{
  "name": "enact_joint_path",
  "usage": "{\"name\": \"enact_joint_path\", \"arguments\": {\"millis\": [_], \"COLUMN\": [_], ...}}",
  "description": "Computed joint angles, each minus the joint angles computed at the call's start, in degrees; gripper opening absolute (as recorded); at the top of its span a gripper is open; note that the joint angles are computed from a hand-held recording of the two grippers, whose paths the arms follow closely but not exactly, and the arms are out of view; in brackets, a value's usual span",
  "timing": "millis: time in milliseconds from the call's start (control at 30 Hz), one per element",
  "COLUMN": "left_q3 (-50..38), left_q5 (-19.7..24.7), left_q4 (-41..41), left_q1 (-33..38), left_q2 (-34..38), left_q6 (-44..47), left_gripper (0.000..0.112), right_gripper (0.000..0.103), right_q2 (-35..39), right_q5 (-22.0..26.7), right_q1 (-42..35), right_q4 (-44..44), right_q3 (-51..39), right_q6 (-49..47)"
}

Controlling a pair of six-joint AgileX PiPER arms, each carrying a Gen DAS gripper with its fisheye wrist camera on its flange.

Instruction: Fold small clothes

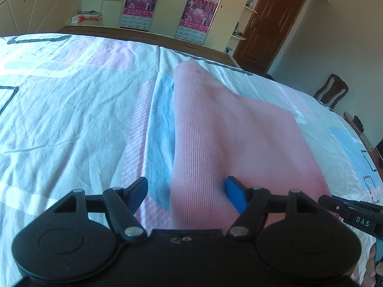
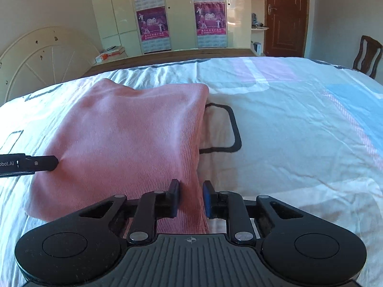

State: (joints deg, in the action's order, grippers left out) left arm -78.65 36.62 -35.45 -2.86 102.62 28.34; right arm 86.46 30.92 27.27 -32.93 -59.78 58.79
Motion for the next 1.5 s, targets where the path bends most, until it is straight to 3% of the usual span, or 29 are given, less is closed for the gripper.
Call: {"name": "enact_joint_path", "arguments": {"millis": [200,467,500,600,700,833,1067,1500], "left_q3": [1.02,-1.95,-2.81,-5.08,-7.43,-11.95,-20.26,-30.87], "left_q5": [-1.36,1.42,2.01,2.79,3.16,5.4,9.19,14.3], "left_q4": [0.43,4.15,4.71,5.54,6.77,7.69,8.8,2.43], "left_q1": [-0.5,-0.76,-0.92,-1.53,-2.39,-2.96,-3.36,-3.01], "left_q2": [0.19,-0.21,-0.04,0.49,1.32,4.26,11.46,21.42], "left_q6": [0.36,-3.67,-4.31,-5.51,-6.62,-8.14,-10.42,-8.31], "left_gripper": [0.076,0.076,0.076,0.078,0.082,0.083,0.082,0.082], "right_gripper": [0.021,0.022,0.025,0.053,0.056,0.068,0.072,0.075], "right_q2": [-2.46,-5.74,-5.87,-5.47,-4.26,-1.39,3.86,13.83], "right_q5": [-2.6,-2.62,-2.41,-2.55,-2.64,-2.77,-3.98,-5.55], "right_q1": [-1.04,-4.07,-4.35,-5.25,-5.87,-8.63,-11.91,-17.35], "right_q4": [1.47,15.86,17.03,19.06,18.35,26.21,33.78,50.1], "right_q3": [4.73,4.15,3.6,2.03,0.08,-2.96,-7.03,-13.18], "right_q6": [4.41,-7.51,-8.9,-11.12,-11.78,-20.08,-28.37,-46.88]}}
